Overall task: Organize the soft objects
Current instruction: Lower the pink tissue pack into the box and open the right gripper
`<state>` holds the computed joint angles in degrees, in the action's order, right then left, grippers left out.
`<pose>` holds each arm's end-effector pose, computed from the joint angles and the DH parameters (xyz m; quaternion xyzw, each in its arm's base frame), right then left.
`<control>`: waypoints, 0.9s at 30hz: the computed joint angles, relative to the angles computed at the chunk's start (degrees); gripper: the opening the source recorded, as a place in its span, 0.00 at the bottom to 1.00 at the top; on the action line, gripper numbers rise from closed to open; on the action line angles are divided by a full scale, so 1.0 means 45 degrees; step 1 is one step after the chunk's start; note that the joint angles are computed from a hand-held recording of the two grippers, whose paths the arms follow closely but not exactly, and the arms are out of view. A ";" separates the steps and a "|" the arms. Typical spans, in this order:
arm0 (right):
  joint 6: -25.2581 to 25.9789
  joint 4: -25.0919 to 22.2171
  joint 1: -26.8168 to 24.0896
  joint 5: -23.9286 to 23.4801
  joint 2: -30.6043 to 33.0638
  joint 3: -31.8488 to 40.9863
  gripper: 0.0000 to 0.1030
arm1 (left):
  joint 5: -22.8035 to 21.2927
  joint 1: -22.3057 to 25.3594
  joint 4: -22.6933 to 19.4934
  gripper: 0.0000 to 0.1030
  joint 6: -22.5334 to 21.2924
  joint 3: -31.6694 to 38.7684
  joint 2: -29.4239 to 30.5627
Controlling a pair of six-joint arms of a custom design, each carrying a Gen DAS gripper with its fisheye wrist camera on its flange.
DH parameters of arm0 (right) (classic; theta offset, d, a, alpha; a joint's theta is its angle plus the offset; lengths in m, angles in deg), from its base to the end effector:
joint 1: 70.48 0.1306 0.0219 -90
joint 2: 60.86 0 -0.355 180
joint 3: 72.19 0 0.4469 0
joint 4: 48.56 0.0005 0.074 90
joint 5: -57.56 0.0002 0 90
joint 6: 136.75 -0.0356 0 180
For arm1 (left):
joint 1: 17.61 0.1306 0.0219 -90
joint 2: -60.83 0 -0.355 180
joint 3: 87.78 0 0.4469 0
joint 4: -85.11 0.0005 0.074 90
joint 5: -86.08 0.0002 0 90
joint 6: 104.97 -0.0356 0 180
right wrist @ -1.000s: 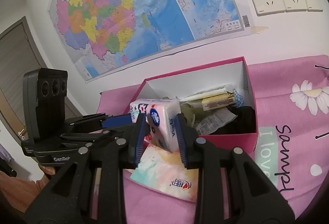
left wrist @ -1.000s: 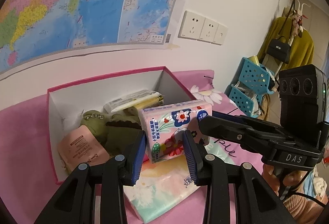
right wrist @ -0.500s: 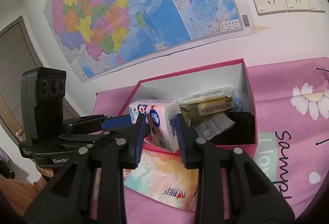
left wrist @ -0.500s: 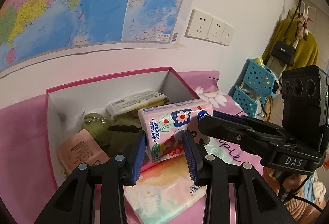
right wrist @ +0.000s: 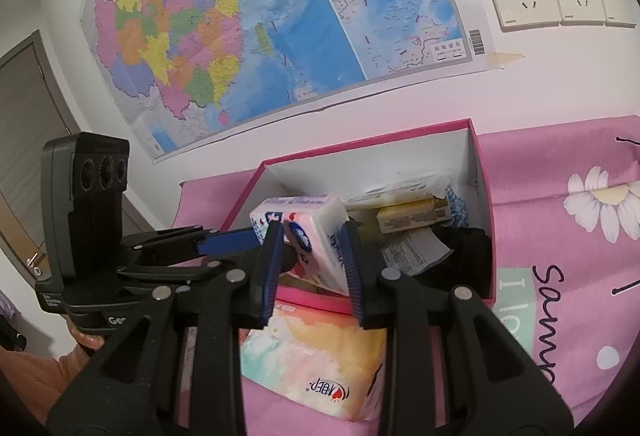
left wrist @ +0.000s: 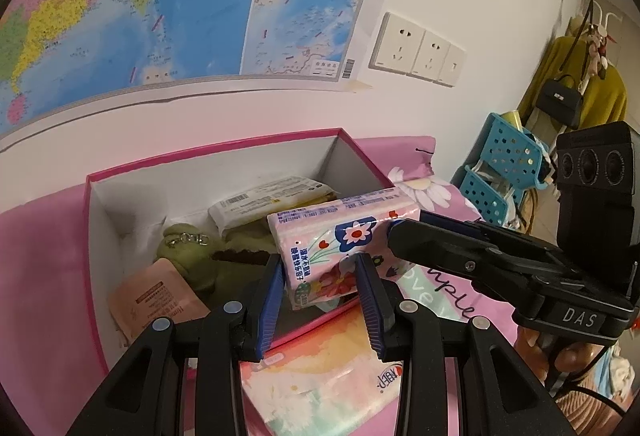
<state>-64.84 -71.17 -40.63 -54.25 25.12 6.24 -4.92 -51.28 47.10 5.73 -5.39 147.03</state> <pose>0.4555 0.2761 0.3721 -0.1811 0.8369 0.3488 0.3809 0.4377 -0.2914 0.3819 0.0996 0.9074 -0.1794 0.3667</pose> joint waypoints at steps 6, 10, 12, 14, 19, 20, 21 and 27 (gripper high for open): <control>-0.0033 -0.0002 -0.0044 -0.0063 0.0143 0.0113 0.32 | -0.0065 0.0015 -0.0093 0.35 0.0000 0.0112 0.0120; -0.0049 0.0000 -0.0071 -0.0071 0.0244 0.0186 0.32 | -0.0085 0.0031 -0.0187 0.35 0.0006 0.0235 0.0257; -0.0045 -0.0030 -0.0084 -0.0084 0.0286 0.0225 0.32 | -0.0078 0.0038 -0.0218 0.35 0.0018 0.0283 0.0314; -0.0063 -0.0011 -0.0113 -0.0111 0.0340 0.0254 0.32 | -0.0079 0.0050 -0.0239 0.35 0.0021 0.0336 0.0379; -0.0053 -0.0053 -0.0154 -0.0137 0.0498 0.0384 0.32 | -0.0102 0.0080 -0.0303 0.35 0.0029 0.0461 0.0522; -0.0069 -0.0056 -0.0153 -0.0135 0.0517 0.0400 0.32 | -0.0108 0.0090 -0.0324 0.35 0.0033 0.0491 0.0558; -0.0085 -0.0064 -0.0158 -0.0148 0.0562 0.0434 0.32 | -0.0127 0.0092 -0.0352 0.35 0.0048 0.0512 0.0580; -0.0129 -0.0112 -0.0185 -0.0191 0.0726 0.0536 0.32 | -0.0320 0.0090 -0.0503 0.35 0.0077 0.0598 0.0741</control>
